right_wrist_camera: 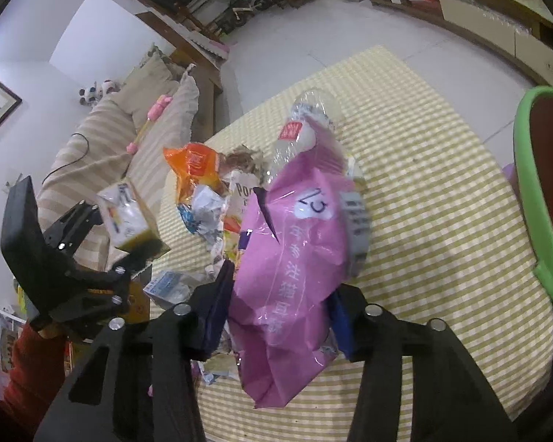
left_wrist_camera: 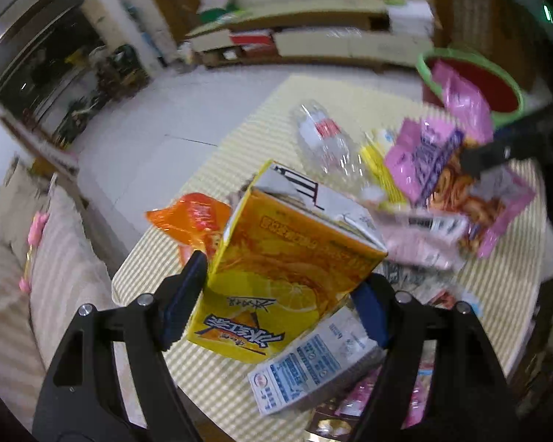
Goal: Collect trash
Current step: 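Lift the yellow juice box with the left tool while the right tool carries the pink bag toward the bin, then open the left tool over the bin while the right tool releases the pink bag into it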
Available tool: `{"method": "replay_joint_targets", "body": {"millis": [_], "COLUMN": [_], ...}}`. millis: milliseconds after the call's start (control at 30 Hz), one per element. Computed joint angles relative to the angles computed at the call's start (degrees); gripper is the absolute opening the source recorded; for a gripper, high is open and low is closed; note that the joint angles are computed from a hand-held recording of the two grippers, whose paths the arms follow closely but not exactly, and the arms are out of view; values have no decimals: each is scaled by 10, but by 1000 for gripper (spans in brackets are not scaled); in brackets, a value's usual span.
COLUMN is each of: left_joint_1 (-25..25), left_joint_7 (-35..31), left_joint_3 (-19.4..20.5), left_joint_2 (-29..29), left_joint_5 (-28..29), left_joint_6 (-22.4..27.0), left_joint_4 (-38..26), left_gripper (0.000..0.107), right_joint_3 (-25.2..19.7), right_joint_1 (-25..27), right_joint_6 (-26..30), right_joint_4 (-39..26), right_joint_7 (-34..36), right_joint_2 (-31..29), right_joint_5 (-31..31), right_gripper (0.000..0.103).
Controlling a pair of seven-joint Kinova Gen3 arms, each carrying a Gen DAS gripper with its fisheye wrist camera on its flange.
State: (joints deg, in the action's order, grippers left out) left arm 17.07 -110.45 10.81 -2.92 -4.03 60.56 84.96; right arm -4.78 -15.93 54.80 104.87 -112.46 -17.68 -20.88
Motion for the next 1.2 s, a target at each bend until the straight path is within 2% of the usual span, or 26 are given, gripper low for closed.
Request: {"method": "replay_joint_targets", "body": {"millis": [200,300,467,633,867,1033,1133,1167,1200], "left_joint_1": [-8,-2,19,48,122,179,205,221,234], "left_joint_7": [53,89,160,210,261,304,302,302,305], "left_joint_3": [-8,2,17,29,52,51,49,45,38], "left_joint_2": [-27,-23,12,60,165,254,285,299,305], "left_joint_5": [61,90,137,188,189,182,173,159,146], "left_joint_6": [-8,-16,-43,-60,-55,-28,-6,6,16], "left_joint_4": [-23,-44,-75,-103,-181,-274,-320,-345,-361], "left_gripper": [73,73,73,73,73,73,73,76,87], "right_joint_3": [5,22,52,81,156,193,204,205,211], "right_joint_1": [6,10,30,85,158,194,206,209,212], "right_joint_6": [2,5,12,39,66,58,55,54,53], "right_joint_4": [-6,-2,10,10,18,28,28,26,20], "right_joint_7": [-1,2,5,-2,5,18,28,29,36], "right_joint_2": [-34,-57,-102,-137,-163,-163,-158,-153,-145], "right_joint_5": [6,3,8,59,116,138,145,146,145], "right_gripper": [45,45,45,45,45,46,54,63,67]}}
